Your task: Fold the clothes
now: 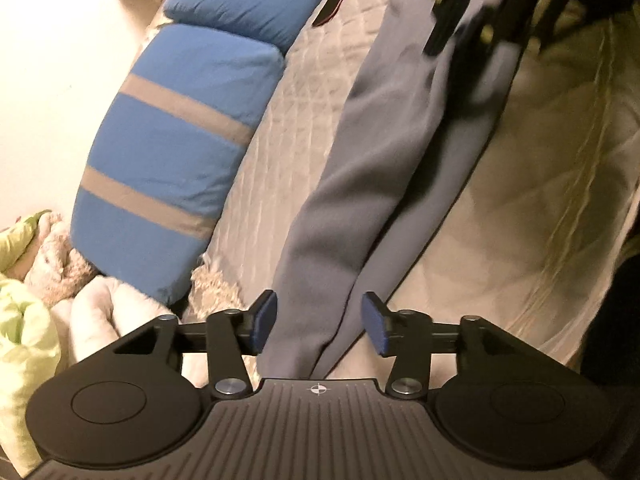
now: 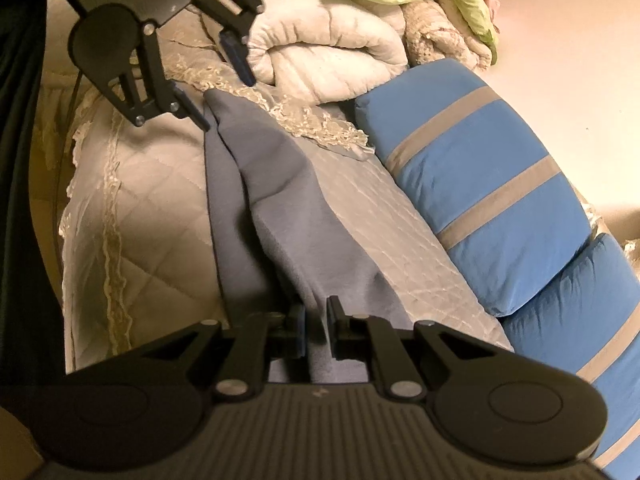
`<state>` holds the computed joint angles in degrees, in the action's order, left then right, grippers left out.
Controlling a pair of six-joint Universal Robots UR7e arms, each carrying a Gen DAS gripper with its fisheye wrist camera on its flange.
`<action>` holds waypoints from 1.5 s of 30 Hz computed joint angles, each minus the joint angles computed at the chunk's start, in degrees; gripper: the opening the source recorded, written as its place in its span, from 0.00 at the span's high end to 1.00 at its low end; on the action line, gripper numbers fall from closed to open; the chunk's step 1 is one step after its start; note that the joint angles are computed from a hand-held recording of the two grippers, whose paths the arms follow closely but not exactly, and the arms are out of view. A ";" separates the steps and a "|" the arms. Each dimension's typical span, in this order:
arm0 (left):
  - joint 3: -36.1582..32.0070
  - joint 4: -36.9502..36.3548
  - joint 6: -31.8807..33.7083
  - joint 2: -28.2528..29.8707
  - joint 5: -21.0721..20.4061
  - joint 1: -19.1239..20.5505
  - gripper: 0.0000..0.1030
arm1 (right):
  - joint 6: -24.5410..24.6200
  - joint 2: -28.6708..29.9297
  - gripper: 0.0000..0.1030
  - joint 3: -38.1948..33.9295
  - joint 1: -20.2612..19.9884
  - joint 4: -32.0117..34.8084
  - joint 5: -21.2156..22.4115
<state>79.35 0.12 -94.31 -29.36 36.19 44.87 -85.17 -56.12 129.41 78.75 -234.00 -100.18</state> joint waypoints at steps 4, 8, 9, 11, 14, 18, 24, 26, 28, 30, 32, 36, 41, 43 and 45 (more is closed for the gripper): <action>-0.09 -2.64 3.41 -0.71 -0.75 1.88 0.56 | 1.38 -0.50 0.72 0.03 -0.12 0.77 0.32; 0.03 -6.39 6.21 -1.30 -0.59 3.41 0.56 | 1.99 -0.70 0.72 -0.13 -0.09 1.08 0.54; 0.19 -7.71 7.38 -1.45 -0.58 3.76 0.56 | 2.12 -0.76 0.72 -0.10 -0.12 1.13 0.67; 0.56 -11.04 10.13 -1.53 -0.85 4.29 0.56 | 2.47 -1.00 0.72 -0.08 -0.14 1.42 0.90; 0.52 -13.04 12.65 -1.51 -0.95 5.12 0.56 | 2.67 -1.23 0.72 -0.04 -0.13 1.63 1.19; 0.09 -14.43 14.97 -1.19 -1.05 6.14 0.56 | 2.72 -1.35 0.72 0.06 -0.17 1.59 1.49; 1.58 -16.65 18.13 -1.67 1.81 6.77 0.56 | 3.31 -1.66 0.72 -0.06 -0.05 2.17 1.64; 2.15 -17.42 19.79 -1.68 2.93 6.95 0.56 | 3.46 -1.75 0.72 -0.09 -0.02 2.27 1.71; 3.73 -21.00 24.25 -1.90 4.18 7.30 0.56 | 3.59 -1.86 0.72 -0.06 -0.05 2.30 1.88; 5.42 -24.98 29.20 -2.20 5.31 7.73 0.57 | 3.64 -1.91 0.72 -0.08 -0.07 2.29 1.99; 6.50 -27.21 33.11 -2.54 6.06 8.04 0.82 | 3.63 -2.02 0.72 -0.19 -0.05 2.48 2.04; 6.52 -28.62 35.32 -3.32 6.16 8.22 0.97 | 5.96 -3.23 0.72 -0.93 0.24 4.42 1.83; 4.95 -28.64 35.03 -4.47 9.95 8.90 0.97 | 10.06 -4.67 0.83 -1.57 0.45 5.33 2.79; 3.83 -27.36 32.90 -4.92 12.80 9.35 0.97 | 11.54 -5.47 0.94 -1.17 0.54 6.06 3.19; 3.33 -25.85 29.76 -5.66 15.87 9.83 0.97 | 11.00 -6.30 0.96 -0.39 0.77 8.38 3.01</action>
